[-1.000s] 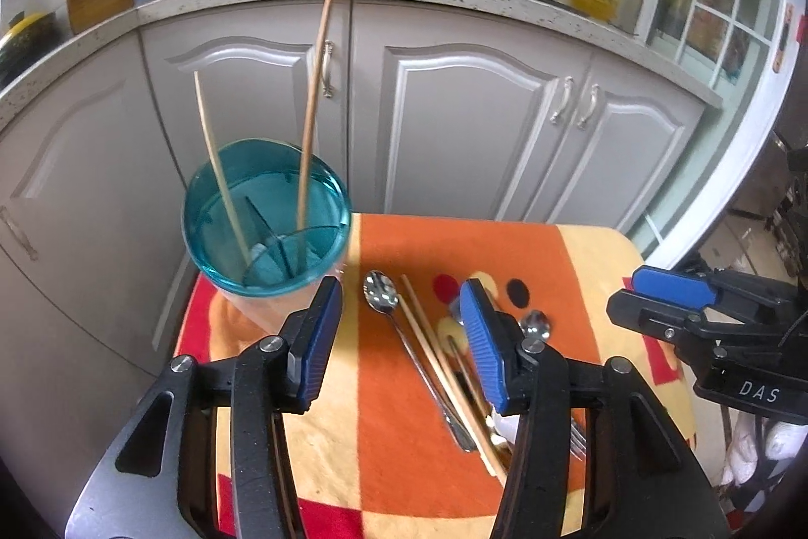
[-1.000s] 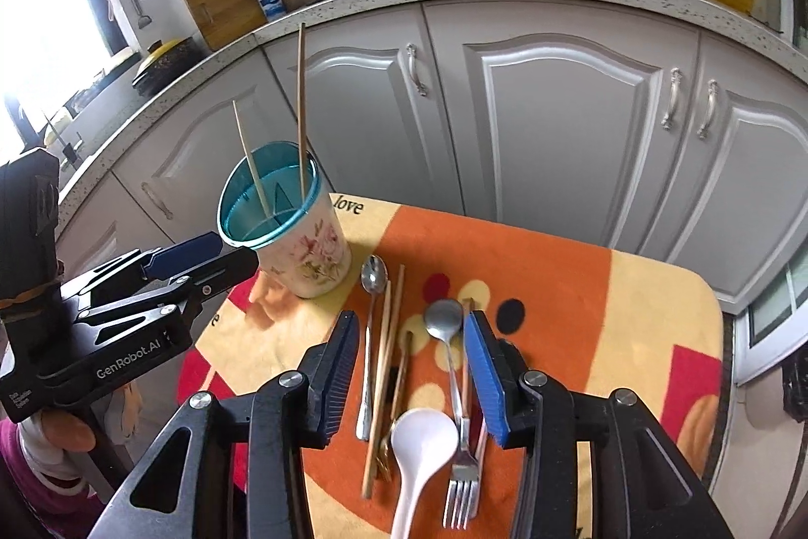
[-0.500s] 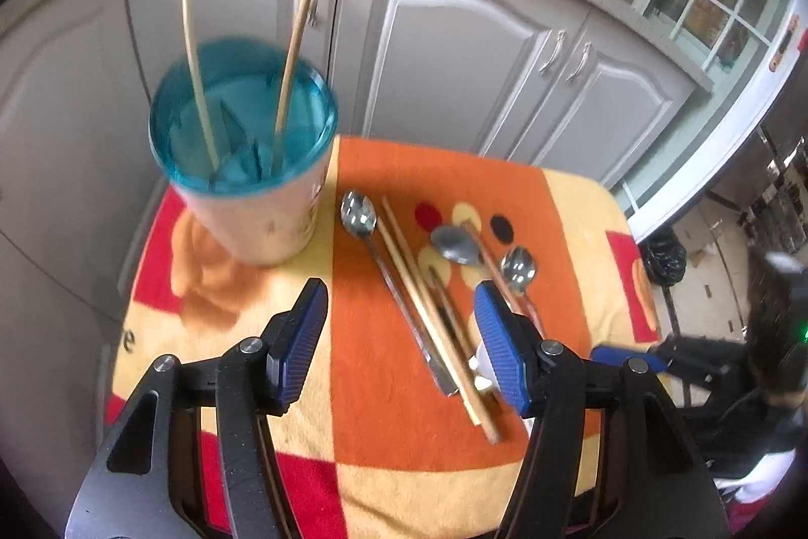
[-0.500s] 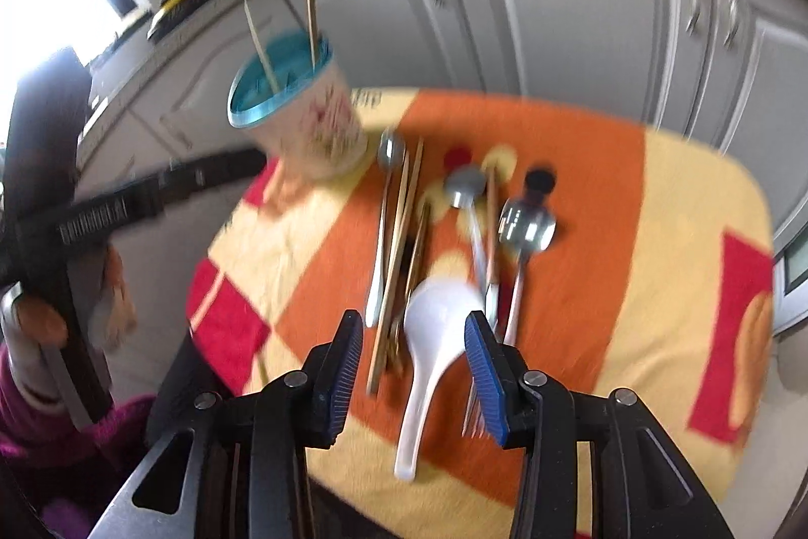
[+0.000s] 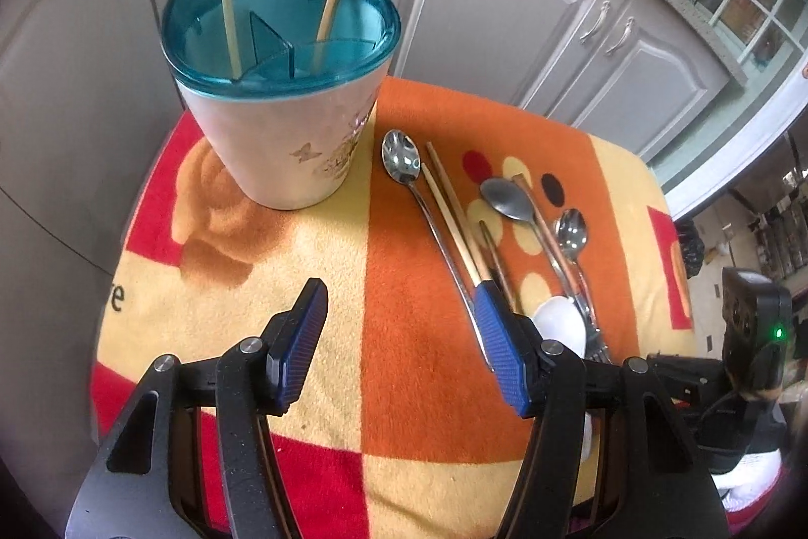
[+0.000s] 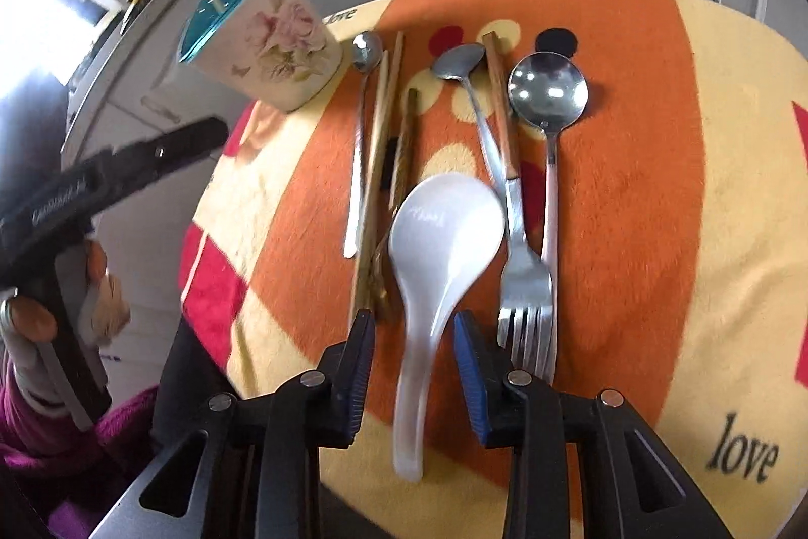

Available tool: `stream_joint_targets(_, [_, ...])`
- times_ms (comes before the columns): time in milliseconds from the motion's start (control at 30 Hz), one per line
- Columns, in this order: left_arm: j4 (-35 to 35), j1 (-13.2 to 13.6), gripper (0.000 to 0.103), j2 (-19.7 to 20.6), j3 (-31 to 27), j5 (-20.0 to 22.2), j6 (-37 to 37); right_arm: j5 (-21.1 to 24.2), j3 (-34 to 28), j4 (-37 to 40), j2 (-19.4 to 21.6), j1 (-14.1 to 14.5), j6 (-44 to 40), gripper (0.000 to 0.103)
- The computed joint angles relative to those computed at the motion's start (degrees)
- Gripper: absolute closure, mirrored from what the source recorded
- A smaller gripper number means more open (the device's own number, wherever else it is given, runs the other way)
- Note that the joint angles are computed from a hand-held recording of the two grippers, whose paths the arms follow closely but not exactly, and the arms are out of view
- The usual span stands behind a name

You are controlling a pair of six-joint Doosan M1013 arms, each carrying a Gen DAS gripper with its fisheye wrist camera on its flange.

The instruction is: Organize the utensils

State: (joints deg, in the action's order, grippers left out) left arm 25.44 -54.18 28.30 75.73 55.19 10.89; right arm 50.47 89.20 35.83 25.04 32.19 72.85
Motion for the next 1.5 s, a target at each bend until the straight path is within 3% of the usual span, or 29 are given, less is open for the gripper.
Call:
stream_joint_targets(433, [-2.4, 2.4, 0.043, 4.1, -4.0, 1.6, 0.5, 0.0, -5.0, 3.5, 4.3, -1.7, -3.4, 0.071])
stream_joint_targets(467, [-2.9, 2.6, 0.044, 4.7, -4.6, 1.8, 0.6, -0.3, -5.1, 3.0, 4.3, -1.6, -3.4, 0.078])
stream_joint_targets(567, [-4.1, 3.1, 0.058, 6.0, -5.9, 2.0, 1.0, -1.4, -4.5, 1.3, 4.2, -1.4, -2.9, 0.093])
stream_joint_targets(667, [-6.8, 3.7, 0.075, 7.4, -7.3, 2.6, 3.2, -2.1, -3.0, 4.3, 3.7, -2.3, -3.9, 0.095])
stream_joint_targets(767, [-6.1, 3.7, 0.079, 7.8, -7.7, 2.1, 3.4, -2.4, -1.8, 5.3, 3.1, -2.7, -4.2, 0.095])
stream_joint_targets(867, [-7.1, 3.9, 0.093, 7.8, -7.6, 0.5, 5.0, -2.2, -1.1, 5.3, 2.5, -2.7, -4.1, 0.095])
stream_joint_targets(933, [-7.6, 3.9, 0.096, 7.4, -6.8, -0.4, 5.4, -2.1, -0.8, 5.3, 2.3, -2.7, -4.0, 0.095])
stream_joint_targets(1133, [-12.9, 3.4, 0.097, 4.0, -1.5, -3.4, 10.1, -1.6, 0.5, 5.3, 1.4, -2.4, -3.7, 0.095])
stream_joint_targets(1267, [-16.0, 2.1, 0.097, 1.7, 1.5, -3.1, 14.8, 0.8, 1.1, 6.0, 0.9, -2.2, -4.8, 0.095])
stream_joint_targets(1400, [-20.6, 1.9, 0.097, -0.1, 4.2, -5.5, 18.5, 2.2, 0.6, 4.3, 0.9, -1.4, -6.1, 0.094])
stream_joint_targets(1500, [-17.0, 1.8, 0.088, -1.4, 5.9, -7.0, 14.8, 1.4, 0.0, 4.2, 1.1, -1.6, -5.1, 0.072])
